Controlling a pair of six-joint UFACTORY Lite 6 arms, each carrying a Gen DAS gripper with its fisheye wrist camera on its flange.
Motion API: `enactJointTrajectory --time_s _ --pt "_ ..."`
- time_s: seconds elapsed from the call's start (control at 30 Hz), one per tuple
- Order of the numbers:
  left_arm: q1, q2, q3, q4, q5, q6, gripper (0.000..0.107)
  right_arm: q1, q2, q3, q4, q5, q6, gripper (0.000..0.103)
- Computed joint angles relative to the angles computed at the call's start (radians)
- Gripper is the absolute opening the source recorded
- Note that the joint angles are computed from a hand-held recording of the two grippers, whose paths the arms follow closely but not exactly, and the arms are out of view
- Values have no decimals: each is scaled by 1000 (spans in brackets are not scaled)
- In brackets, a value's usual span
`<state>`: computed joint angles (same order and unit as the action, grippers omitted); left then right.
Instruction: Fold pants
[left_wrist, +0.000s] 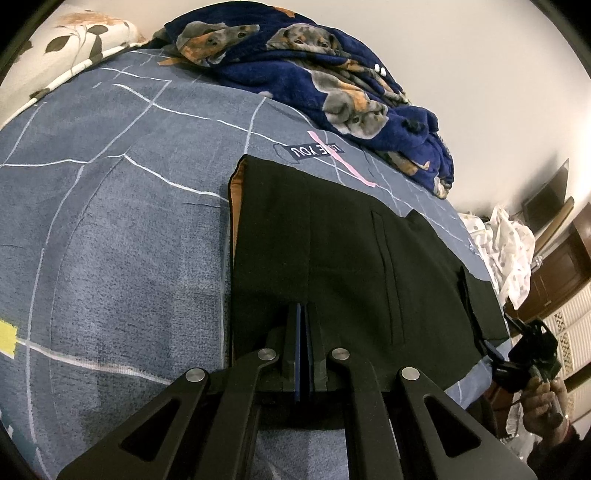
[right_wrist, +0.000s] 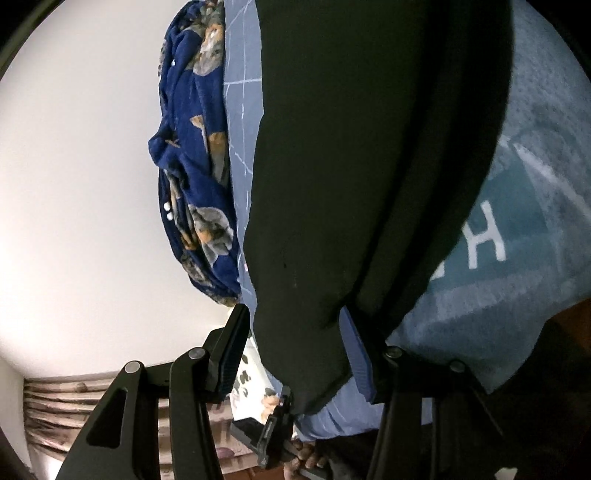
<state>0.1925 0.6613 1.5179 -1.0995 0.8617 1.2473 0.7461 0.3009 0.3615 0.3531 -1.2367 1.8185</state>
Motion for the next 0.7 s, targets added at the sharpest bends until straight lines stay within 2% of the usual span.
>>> enactJointTrajectory --time_s 0.2,0.3,0.4,0.47,0.53,0.57,0.7 --pt "2 1 0 -2 6 -1 6 22 -20 37 73 90 -54 48" --pt "4 3 3 -1 9 -4 6 19 -23 45 78 111 -65 45" --pt "4 2 2 -1 7 -2 6 11 -13 45 59 127 -48 28" --pt "7 7 8 1 12 -3 6 -3 14 43 22 124 -7 4" --pt "10 8 10 2 14 -2 6 -2 81 39 9 28 63 3" --pt "9 8 11 2 13 -2 6 -7 87 37 0 15 61 3" --pt "10 11 13 2 14 -3 6 -18 42 29 -16 54 4 6"
